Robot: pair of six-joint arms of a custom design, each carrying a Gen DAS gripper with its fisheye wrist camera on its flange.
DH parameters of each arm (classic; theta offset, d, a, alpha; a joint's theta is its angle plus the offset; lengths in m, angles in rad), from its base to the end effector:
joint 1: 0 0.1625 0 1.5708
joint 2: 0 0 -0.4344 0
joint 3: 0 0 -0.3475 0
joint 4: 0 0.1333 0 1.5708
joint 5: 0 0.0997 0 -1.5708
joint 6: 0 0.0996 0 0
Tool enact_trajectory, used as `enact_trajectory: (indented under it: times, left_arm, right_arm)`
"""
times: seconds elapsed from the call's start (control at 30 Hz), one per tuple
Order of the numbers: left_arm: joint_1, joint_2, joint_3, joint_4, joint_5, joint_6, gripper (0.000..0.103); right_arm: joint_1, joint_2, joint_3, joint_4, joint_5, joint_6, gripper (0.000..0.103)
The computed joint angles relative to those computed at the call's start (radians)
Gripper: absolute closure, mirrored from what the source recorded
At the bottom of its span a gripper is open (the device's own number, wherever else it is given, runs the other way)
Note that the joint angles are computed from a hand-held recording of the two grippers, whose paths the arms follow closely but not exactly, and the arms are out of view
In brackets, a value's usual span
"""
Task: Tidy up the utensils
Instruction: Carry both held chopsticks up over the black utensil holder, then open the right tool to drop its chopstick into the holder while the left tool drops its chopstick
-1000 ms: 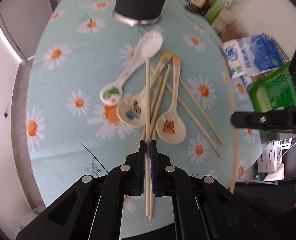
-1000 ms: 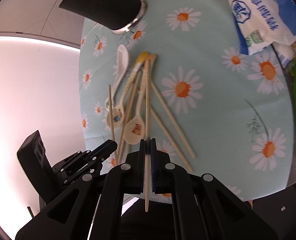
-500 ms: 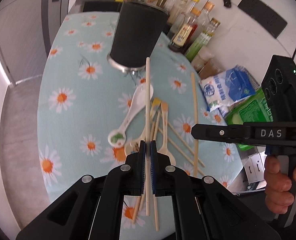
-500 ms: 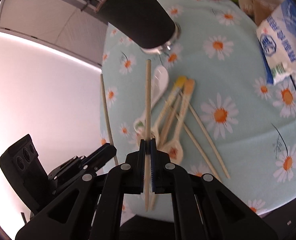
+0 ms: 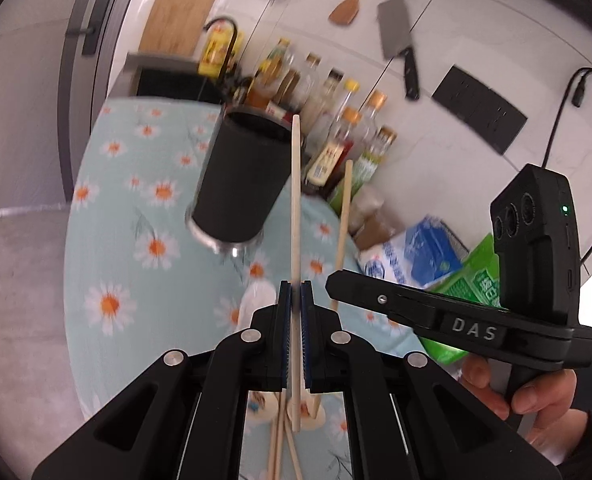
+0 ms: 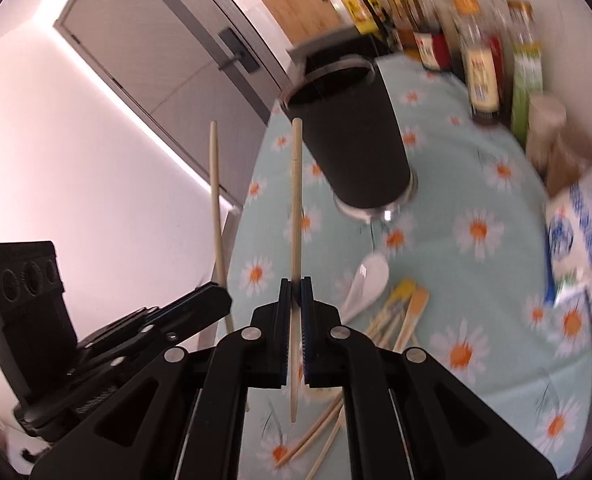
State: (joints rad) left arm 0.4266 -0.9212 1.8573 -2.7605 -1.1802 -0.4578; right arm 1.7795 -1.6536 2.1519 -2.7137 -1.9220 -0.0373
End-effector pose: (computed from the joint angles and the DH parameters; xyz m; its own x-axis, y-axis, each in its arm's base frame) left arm -0.4648 -0.3993 0.1645 -0.8107 0.5426 -0.2197 0.5830 0.7139 -0.3879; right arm 0.1808 -0.3759 0.4145 -0.9546 -0.0215 0.2972 -0.2014 0.7817 -0.5902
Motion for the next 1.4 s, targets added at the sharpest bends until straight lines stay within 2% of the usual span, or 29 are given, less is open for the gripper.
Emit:
enact_trajectory:
  times: [0.13, 0.2, 0.3, 0.4, 0.53, 0.73, 0.9, 1.07, 1.4]
  left_arm:
    - [0.008, 0.018, -0.031, -0.057, 0.015, 0.059, 0.099]
    - [0.014, 0.027, -0.033, -0.121, 0.016, 0.099, 0.099]
    - [0.031, 0.046, -0.064, -0.155, 0.01, 0.131, 0.099]
    - [0.047, 0.073, -0.1, -0.195, 0.011, 0.162, 0.099]
    - [0.061, 0.108, -0.16, -0.206, 0.026, 0.193, 0.099]
    - [0.06, 0.178, -0.257, -0.275, 0.061, 0.293, 0.099]
    - [0.079, 0.242, -0.341, -0.343, 0.082, 0.363, 0.099]
    - [0.104, 0.286, -0.423, -0.375, 0.095, 0.353, 0.099]
    - [0.127, 0.354, -0.486, -0.49, 0.109, 0.39, 0.099]
  right_arm:
    - [-0.003, 0.026, -0.035, -0.027, 0.005, -0.034, 0.097]
    - [0.011, 0.039, -0.061, -0.026, -0.003, -0.038, 0.097]
    - [0.026, 0.066, -0.096, -0.065, -0.013, -0.077, 0.097]
    - [0.035, 0.09, -0.118, -0.136, -0.012, -0.141, 0.097]
    - [0.049, 0.149, -0.133, -0.338, -0.055, -0.255, 0.097]
    - [0.039, 0.199, -0.195, -0.413, -0.042, -0.313, 0.097]
    - [0.026, 0.237, -0.26, -0.424, -0.03, -0.345, 0.097]
    - [0.018, 0.27, -0.322, -0.442, -0.003, -0.377, 0.097]
    - [0.003, 0.329, -0.399, -0.465, 0.019, -0.406, 0.097]
